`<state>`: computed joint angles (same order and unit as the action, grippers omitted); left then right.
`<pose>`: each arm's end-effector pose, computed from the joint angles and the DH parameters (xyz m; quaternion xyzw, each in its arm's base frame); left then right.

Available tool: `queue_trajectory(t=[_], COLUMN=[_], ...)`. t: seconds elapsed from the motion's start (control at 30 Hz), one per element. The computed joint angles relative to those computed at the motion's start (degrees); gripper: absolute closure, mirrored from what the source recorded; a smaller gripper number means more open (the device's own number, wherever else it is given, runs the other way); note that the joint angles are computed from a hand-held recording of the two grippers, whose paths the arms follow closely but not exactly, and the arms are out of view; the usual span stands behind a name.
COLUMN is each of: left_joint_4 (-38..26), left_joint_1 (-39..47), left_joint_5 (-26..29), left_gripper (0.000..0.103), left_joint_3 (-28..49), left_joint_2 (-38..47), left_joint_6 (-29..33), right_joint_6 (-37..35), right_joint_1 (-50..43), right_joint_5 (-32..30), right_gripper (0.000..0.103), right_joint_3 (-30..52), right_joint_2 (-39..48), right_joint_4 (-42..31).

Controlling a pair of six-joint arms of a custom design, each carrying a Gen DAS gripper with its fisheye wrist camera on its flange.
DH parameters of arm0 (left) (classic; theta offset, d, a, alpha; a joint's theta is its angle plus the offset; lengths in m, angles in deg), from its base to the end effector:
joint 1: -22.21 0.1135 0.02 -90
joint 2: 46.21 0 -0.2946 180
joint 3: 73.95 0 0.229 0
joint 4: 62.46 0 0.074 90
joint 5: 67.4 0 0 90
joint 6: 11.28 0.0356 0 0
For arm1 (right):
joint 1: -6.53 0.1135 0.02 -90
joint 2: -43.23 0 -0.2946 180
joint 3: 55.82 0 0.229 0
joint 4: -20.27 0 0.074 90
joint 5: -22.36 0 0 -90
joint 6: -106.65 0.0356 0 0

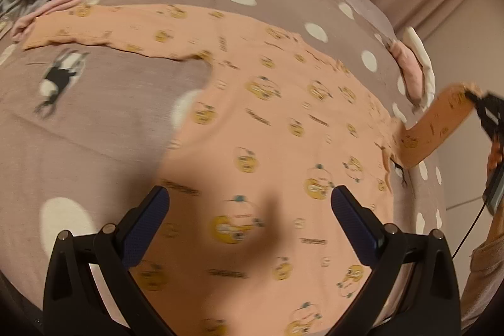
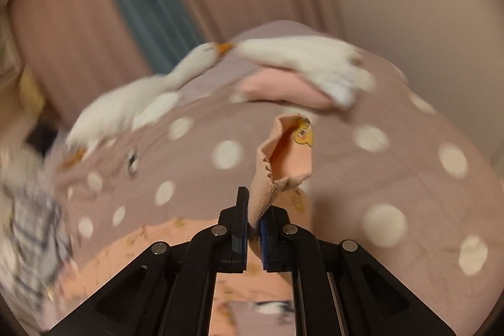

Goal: Fold small clothes
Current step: 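Grasp the pink shirt's sleeve cuff with the right tool and lift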

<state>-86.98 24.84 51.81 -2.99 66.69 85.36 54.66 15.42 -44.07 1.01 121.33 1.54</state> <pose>0.3474 -0.0014 0.1355 0.0845 0.9450 -0.2301 0.2167 0.2535 0.0252 0.2502 0.3066 0.8370 -0.0052 0.4532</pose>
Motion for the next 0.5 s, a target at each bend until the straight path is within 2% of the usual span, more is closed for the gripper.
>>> queue_trajectory(t=[0.13, 0.3, 0.5], left_joint_4=[-0.97, -1.70, -2.46], left_joint_1=[4.62, 8.75, 10.40], left_joint_5=[0.43, -0.12, -0.46], left_gripper=[0.001, 0.001, 0.001], left_joint_3=[0.96, 2.77, 5.28], left_joint_2=[0.30, 2.46, 4.98], left_joint_6=[2.34, 3.52, 3.24], right_joint_6=[-2.48, -7.24, -12.96], right_joint_1=[10.67, 17.91, 25.21], right_joint_5=[6.00, 9.24, 11.61], right_gripper=[0.095, 0.095, 0.095], right_joint_3=[16.78, 33.50, 57.91], right_joint_2=[17.98, 35.59, 59.13], right_joint_4=[-4.51, -8.80, -20.42])
